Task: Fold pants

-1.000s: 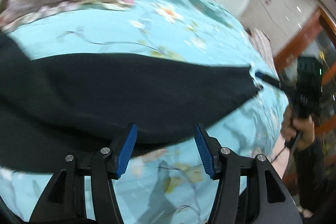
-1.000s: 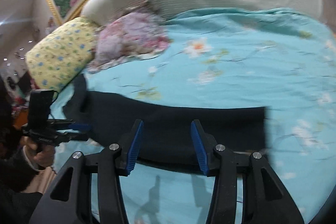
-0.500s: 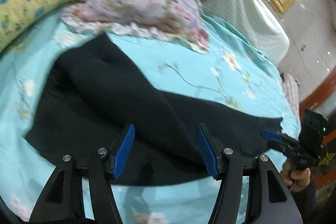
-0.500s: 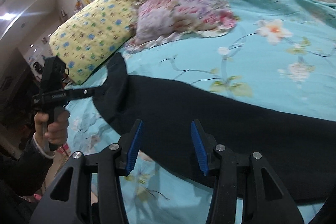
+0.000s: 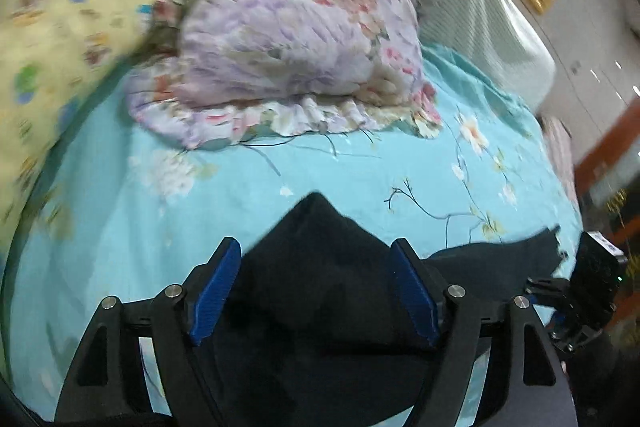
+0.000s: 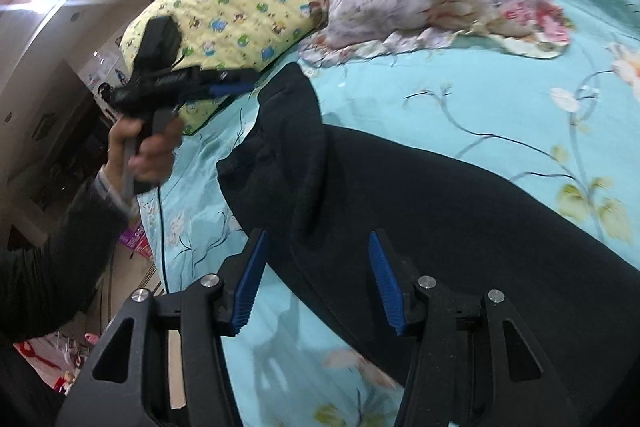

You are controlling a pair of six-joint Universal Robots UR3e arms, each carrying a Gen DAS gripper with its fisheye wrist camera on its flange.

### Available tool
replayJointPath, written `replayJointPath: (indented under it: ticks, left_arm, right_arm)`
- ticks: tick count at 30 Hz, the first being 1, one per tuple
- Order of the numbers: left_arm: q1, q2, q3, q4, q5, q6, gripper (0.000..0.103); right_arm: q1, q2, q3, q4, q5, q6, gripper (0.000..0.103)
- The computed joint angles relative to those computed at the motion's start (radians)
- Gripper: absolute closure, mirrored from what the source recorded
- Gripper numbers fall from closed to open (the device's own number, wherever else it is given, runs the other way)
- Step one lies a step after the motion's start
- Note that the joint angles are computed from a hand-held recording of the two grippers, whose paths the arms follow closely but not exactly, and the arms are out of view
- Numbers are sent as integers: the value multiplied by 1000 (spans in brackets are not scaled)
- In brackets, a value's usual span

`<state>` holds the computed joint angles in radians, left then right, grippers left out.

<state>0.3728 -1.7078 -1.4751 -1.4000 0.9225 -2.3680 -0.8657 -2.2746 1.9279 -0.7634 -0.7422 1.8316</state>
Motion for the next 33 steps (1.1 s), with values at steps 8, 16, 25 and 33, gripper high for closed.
replayJointPath:
  ticks: [8, 16, 25, 33]
  left_arm:
    - [-66, -309, 383, -262, 37, 99, 24]
    - [-113, -227, 244, -129, 75, 115, 74]
    - [21, 68, -87, -1, -7, 188, 96]
    - [265, 370, -332, -183, -123, 381, 96]
  right_arm:
    - [279, 174, 45, -420, 39, 335, 49]
    - [435, 280, 71, -684, 32, 516, 75]
    - [484, 214, 87, -793, 19, 584, 97]
    - [542, 107, 135, -861, -10, 608, 97]
